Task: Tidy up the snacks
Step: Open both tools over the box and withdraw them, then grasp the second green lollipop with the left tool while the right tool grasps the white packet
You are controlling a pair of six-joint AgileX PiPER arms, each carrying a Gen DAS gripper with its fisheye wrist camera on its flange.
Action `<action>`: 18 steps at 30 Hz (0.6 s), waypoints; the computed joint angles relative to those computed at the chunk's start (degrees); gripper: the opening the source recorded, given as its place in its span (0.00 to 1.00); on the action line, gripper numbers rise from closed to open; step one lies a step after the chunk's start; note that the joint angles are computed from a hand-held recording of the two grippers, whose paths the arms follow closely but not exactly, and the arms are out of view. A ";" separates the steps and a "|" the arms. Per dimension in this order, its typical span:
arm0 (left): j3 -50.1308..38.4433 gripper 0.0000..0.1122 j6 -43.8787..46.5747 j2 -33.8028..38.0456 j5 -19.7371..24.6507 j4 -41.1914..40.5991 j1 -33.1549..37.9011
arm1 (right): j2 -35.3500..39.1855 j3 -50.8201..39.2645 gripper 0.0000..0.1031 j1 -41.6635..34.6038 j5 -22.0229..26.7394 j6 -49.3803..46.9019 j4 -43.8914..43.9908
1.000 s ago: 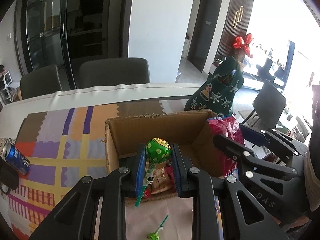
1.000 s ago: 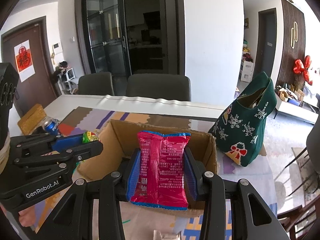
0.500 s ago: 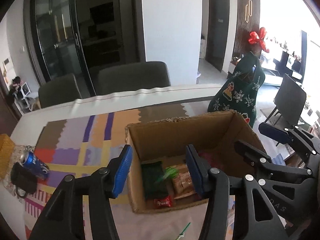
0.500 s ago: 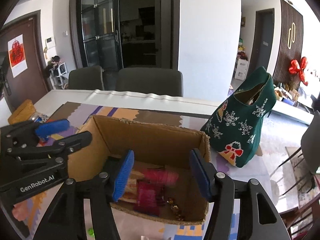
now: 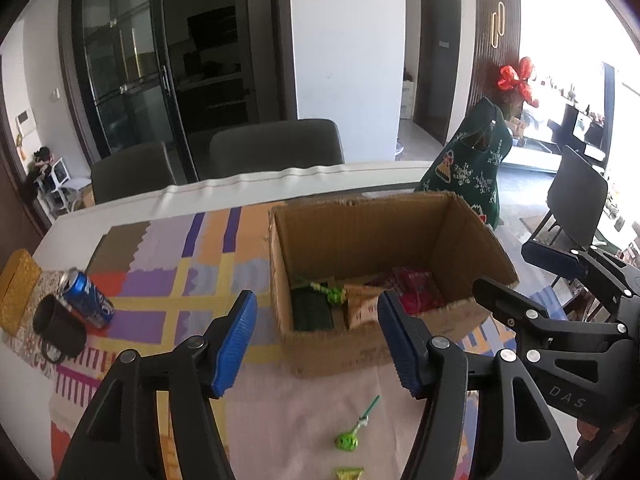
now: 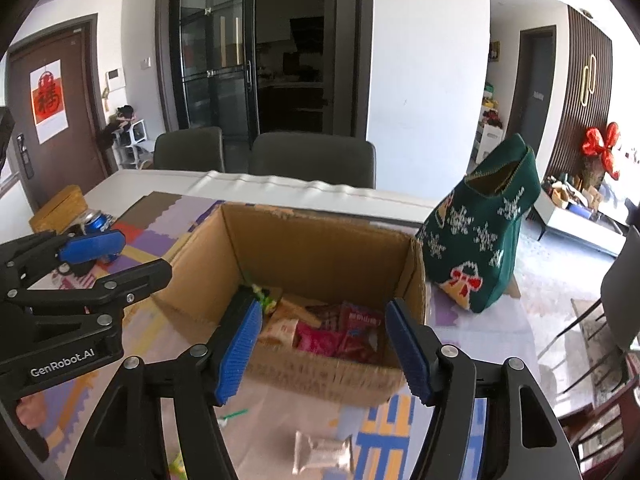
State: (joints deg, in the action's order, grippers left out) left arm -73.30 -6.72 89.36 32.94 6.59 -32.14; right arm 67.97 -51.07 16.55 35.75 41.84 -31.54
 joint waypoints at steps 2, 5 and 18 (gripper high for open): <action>1.79 0.56 -0.37 -1.34 0.00 0.06 0.01 | -0.77 0.50 0.65 0.63 0.93 -0.23 0.71; 4.88 0.57 -0.56 -3.33 -0.21 0.10 -0.03 | -1.74 1.53 0.65 3.15 3.43 2.18 -1.33; 14.82 0.57 -2.09 -7.05 -1.44 1.07 -1.54 | -6.06 9.83 0.71 8.24 5.94 9.20 -1.98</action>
State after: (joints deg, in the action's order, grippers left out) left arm -58.48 -8.81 82.31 31.50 7.66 -33.68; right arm 61.91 -41.25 24.79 41.68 51.03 -33.53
